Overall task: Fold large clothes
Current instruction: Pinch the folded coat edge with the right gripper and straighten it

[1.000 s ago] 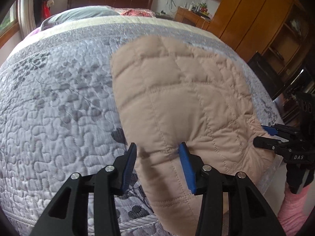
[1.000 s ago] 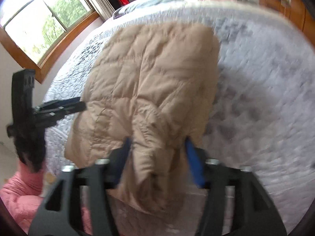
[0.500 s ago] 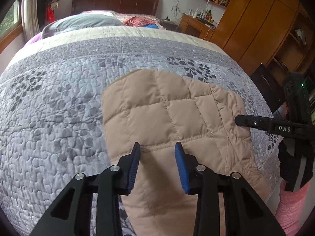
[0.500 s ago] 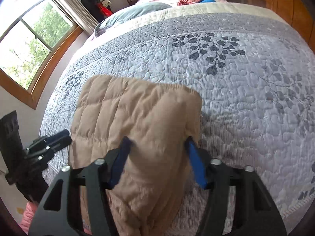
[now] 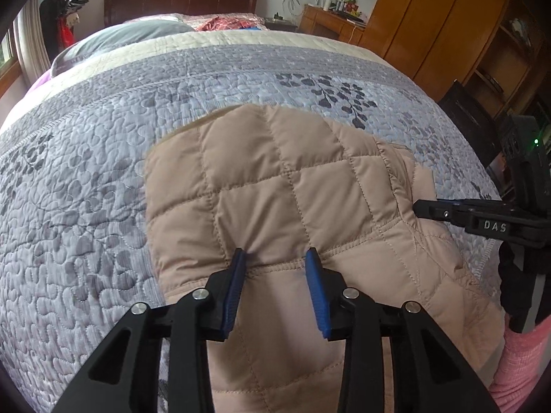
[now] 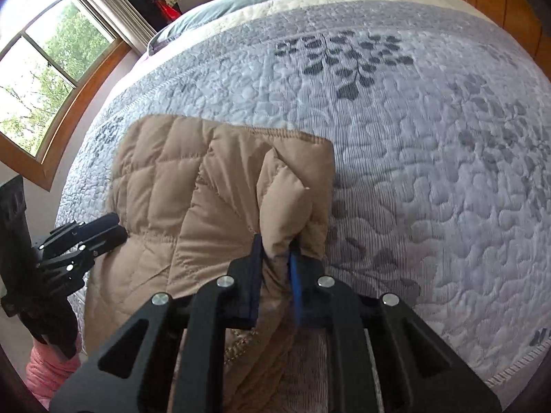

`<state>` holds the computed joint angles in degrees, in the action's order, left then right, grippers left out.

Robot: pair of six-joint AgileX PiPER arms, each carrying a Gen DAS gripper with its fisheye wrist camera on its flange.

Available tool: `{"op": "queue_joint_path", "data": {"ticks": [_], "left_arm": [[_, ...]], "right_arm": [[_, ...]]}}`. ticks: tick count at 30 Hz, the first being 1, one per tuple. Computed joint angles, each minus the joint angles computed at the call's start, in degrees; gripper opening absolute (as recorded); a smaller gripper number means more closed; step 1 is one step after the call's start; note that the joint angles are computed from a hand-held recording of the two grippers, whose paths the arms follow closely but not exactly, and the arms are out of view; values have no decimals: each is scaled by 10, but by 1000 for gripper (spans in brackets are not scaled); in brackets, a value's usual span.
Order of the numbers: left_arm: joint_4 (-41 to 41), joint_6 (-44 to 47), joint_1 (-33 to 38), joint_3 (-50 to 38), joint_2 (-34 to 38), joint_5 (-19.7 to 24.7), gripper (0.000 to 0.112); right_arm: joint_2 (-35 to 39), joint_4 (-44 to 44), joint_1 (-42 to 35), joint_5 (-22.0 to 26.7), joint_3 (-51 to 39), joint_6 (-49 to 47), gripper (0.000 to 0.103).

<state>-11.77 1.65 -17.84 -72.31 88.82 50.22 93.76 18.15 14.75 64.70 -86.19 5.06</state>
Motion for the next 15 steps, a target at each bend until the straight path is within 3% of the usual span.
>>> {"op": "queue_joint_path", "data": {"ticks": [4,7,10,12,15], "left_arm": [[-7,4,7,-16,19,12,37],[-2,5,12,-39,12,47,37],[-8,0,26,-41,-22,77,46],[3,-15,26,-18,-61,75,47],[27,-41,7,25,-122,70,47]], "right_arm": [[14,1,1,0,-5,4,15],[4,1,-2,18,-21,14,19],[-40,-61,24,26,-31,50,20],[-78,-114,58,27,-31,78,20],[-112,-121,94,38,-29,75,20]]}}
